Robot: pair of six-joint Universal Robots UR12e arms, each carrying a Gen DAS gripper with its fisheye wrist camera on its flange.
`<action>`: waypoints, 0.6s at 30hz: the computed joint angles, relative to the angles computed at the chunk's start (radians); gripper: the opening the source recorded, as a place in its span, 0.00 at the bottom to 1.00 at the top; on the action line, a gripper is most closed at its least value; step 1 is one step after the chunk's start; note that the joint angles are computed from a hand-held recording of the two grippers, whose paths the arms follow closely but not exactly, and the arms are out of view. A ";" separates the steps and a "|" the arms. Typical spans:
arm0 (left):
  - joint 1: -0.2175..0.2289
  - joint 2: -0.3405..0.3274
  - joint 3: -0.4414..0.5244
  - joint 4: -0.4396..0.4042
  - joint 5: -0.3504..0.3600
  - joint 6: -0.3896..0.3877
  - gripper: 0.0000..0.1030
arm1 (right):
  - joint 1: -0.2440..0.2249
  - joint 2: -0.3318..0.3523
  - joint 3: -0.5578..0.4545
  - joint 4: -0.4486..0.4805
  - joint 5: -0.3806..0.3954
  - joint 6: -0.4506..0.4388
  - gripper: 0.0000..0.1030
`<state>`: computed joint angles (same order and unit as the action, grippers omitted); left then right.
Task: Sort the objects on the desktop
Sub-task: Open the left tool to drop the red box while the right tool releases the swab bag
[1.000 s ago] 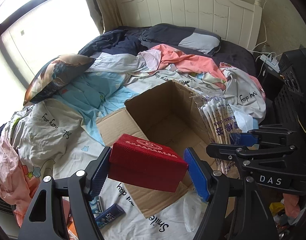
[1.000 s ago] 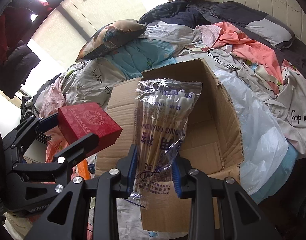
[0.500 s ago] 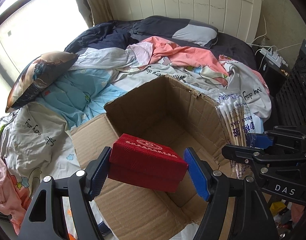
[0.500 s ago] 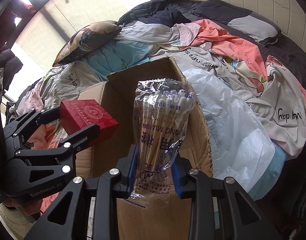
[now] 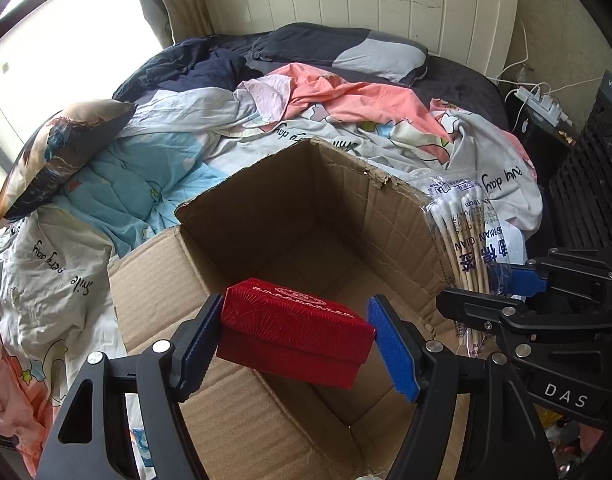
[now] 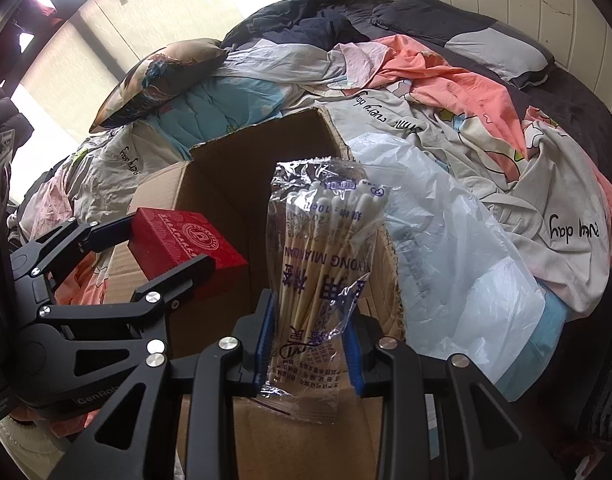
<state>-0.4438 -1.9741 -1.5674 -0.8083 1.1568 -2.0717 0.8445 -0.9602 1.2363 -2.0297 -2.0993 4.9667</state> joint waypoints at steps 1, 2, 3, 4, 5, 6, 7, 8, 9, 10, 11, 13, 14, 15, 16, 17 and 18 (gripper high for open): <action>-0.001 0.001 -0.002 0.008 0.003 0.001 0.72 | -0.001 0.001 -0.001 0.002 0.002 -0.001 0.29; -0.001 0.002 -0.005 0.015 0.007 0.002 0.72 | -0.001 0.001 -0.003 0.007 0.004 -0.003 0.29; -0.002 0.003 -0.007 0.019 0.010 0.001 0.72 | -0.001 0.003 -0.006 0.012 0.004 -0.003 0.29; -0.002 0.003 -0.007 0.022 0.013 0.000 0.72 | -0.001 0.004 -0.008 0.017 0.003 -0.002 0.29; -0.002 0.004 -0.009 0.028 0.015 -0.002 0.72 | 0.000 0.005 -0.011 0.022 0.002 0.002 0.29; -0.002 0.004 -0.010 0.035 0.017 -0.004 0.73 | 0.000 0.005 -0.012 0.028 0.001 0.007 0.31; -0.002 0.005 -0.012 0.045 0.020 -0.008 0.73 | 0.000 0.005 -0.016 0.042 0.001 0.015 0.34; -0.004 0.005 -0.015 0.061 0.030 -0.015 0.74 | 0.000 0.007 -0.022 0.060 0.001 0.024 0.36; -0.005 0.005 -0.018 0.080 0.041 -0.026 0.78 | 0.000 0.008 -0.028 0.078 0.001 0.033 0.43; -0.005 0.004 -0.019 0.092 0.049 -0.036 0.83 | 0.001 0.008 -0.030 0.091 0.002 0.042 0.47; -0.005 0.003 -0.013 0.085 0.052 -0.042 0.85 | 0.001 0.006 -0.027 0.090 0.002 0.049 0.49; -0.002 -0.002 0.001 0.054 0.053 -0.048 0.88 | 0.002 0.000 -0.016 0.074 0.000 0.057 0.55; -0.001 -0.003 0.006 0.046 0.052 -0.052 0.89 | 0.003 -0.001 -0.013 0.070 -0.003 0.060 0.56; 0.001 -0.004 0.009 0.041 0.050 -0.056 0.90 | 0.004 -0.001 -0.013 0.069 -0.005 0.062 0.58; 0.002 -0.005 0.010 0.040 0.050 -0.058 0.92 | 0.004 -0.001 -0.013 0.069 -0.008 0.063 0.59; 0.002 -0.005 0.011 0.041 0.052 -0.060 0.92 | 0.004 -0.001 -0.014 0.069 -0.010 0.063 0.59; 0.002 -0.005 0.012 0.041 0.053 -0.061 0.93 | 0.005 -0.001 -0.015 0.069 -0.012 0.062 0.59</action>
